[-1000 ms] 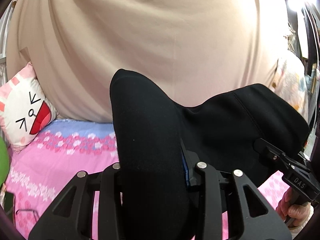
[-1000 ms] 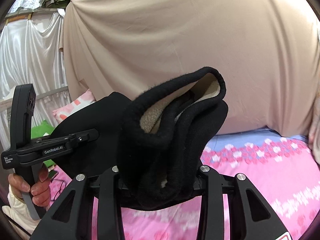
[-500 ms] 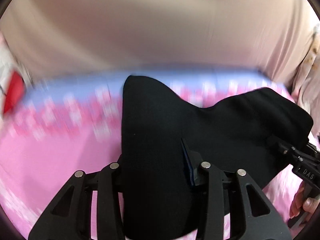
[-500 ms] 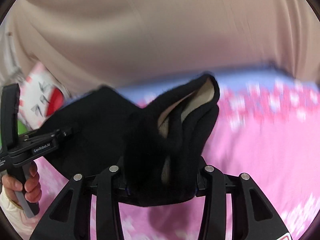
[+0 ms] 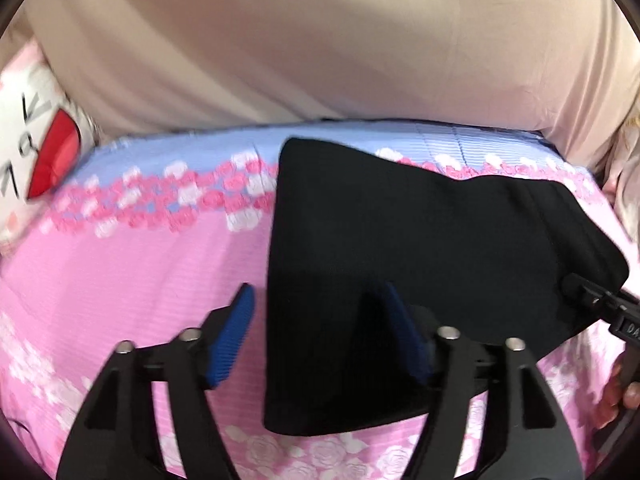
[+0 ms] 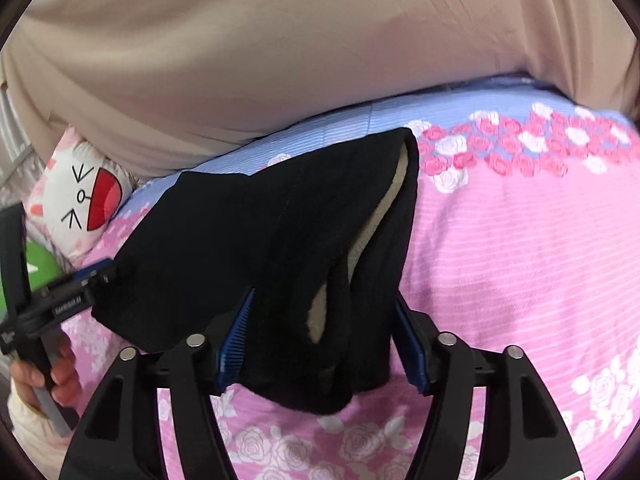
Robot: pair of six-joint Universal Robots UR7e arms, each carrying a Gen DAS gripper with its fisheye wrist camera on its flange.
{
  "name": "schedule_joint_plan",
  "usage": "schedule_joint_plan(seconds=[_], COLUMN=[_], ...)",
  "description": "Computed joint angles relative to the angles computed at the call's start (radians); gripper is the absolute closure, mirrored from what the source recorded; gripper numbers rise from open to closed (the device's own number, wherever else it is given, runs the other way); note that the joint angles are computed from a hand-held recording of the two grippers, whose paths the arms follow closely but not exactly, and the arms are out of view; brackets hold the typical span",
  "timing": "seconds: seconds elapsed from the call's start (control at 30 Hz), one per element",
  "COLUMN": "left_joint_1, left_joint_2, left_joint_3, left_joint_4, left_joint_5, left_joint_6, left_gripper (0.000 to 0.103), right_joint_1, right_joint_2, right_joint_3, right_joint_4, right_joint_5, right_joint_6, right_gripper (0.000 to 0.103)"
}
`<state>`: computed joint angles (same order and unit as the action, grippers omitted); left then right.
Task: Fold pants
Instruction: 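Lower the folded trousers onto the bed and open both tools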
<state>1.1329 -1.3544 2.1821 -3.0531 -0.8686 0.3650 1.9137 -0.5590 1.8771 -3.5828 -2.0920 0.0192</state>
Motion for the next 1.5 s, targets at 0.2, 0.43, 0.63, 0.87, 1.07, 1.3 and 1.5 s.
schedule_joint_plan(seconds=[0.2, 0.43, 0.63, 0.87, 1.07, 1.3, 1.5], left_joint_1=[0.076, 0.093, 0.082, 0.034, 0.008, -0.067, -0.116], left_joint_2=[0.003, 0.040, 0.028, 0.073, 0.016, -0.061, -0.008], left_joint_3=[-0.068, -0.098, -0.081, -0.093, -0.007, 0.088, 0.091], left_joint_4=[0.197, 0.210, 0.118, -0.013, -0.021, -0.187, -0.146], left_joint_5=[-0.144, -0.199, -0.237, -0.175, -0.065, 0.128, 0.206], left_joint_6=[-0.182, -0.201, -0.151, -0.083, -0.008, 0.044, -0.021], left_gripper=[0.032, 0.026, 0.068, 0.067, 0.043, 0.036, 0.014], right_joint_1=[-0.001, 0.009, 0.022, 0.040, -0.024, 0.079, 0.111], right_joint_2=[0.001, 0.011, 0.041, 0.078, -0.035, -0.084, 0.007], right_joint_3=[-0.006, -0.037, -0.070, -0.184, -0.021, 0.085, -0.054], right_joint_4=[0.024, 0.055, -0.020, -0.042, 0.046, -0.115, 0.025], right_joint_5=[0.008, -0.019, -0.011, -0.057, -0.026, -0.167, -0.248], right_joint_6=[0.027, 0.033, -0.051, -0.163, 0.012, -0.053, -0.143], right_gripper=[0.036, 0.027, 0.066, 0.056, 0.033, 0.062, 0.085])
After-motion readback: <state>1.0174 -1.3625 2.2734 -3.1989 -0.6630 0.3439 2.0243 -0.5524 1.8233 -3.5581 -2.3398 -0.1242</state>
